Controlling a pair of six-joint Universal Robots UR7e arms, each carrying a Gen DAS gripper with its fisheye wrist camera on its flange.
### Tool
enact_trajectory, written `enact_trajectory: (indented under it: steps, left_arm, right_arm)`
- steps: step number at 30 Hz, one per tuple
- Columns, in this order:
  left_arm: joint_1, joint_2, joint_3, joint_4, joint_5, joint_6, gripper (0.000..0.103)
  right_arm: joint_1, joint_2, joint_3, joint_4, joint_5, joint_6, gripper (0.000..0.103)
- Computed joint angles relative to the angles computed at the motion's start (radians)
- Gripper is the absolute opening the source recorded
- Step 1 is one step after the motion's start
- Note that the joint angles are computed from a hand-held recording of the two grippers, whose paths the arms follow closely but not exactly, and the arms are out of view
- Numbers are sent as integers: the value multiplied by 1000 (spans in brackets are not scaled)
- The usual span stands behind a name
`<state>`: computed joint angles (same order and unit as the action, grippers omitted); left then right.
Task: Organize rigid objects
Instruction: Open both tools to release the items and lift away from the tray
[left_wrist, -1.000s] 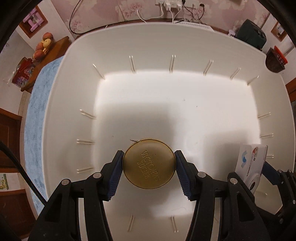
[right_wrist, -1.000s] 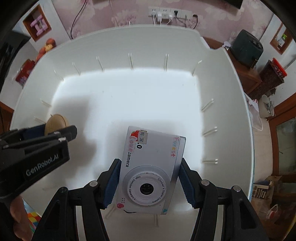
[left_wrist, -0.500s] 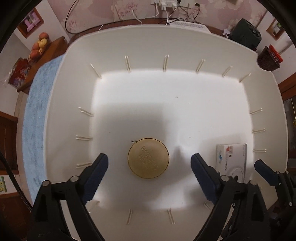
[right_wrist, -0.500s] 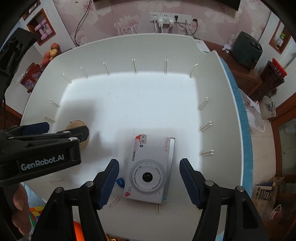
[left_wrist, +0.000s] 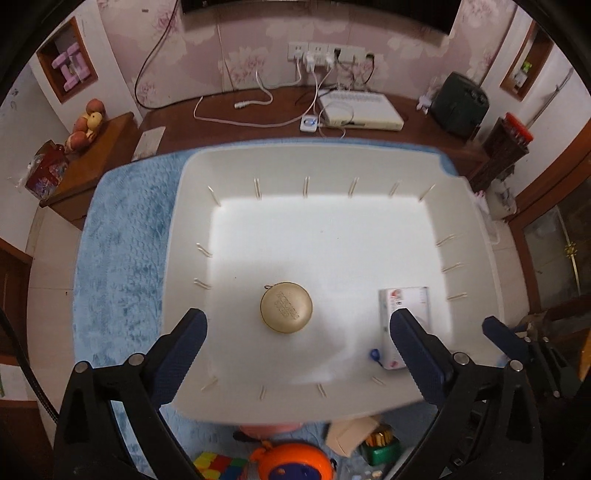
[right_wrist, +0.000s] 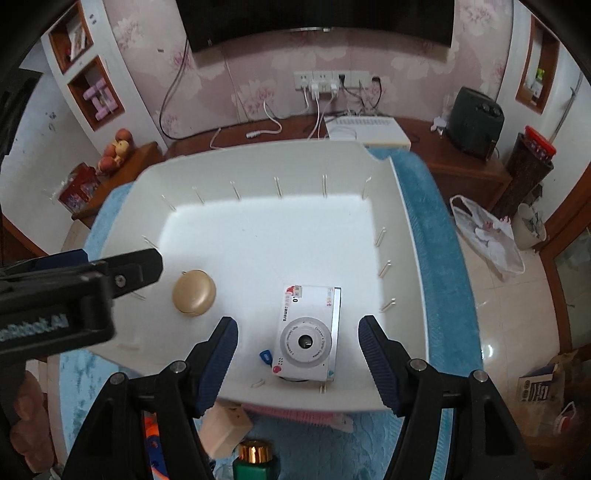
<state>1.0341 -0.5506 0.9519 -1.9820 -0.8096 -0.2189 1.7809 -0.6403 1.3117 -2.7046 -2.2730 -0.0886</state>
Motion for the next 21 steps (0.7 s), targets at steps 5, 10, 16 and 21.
enact_trajectory:
  steps: [5,10,16,21]
  left_arm:
    - [-31,-74,105,-106,-5,2,100]
    - [-59,-180,239,-190,-13,10,100]
    - [-90,-325,411,-272,7,45,100]
    - [-114,-443,563,-377,47,113,100]
  right_arm:
    - [28,-54,78,-47,7,14,69]
    - [63,-114,162,-97,15,53,70]
    - [118,-155,254,-178,-4,104,77]
    - [159,-178,316,-201,18,154,77]
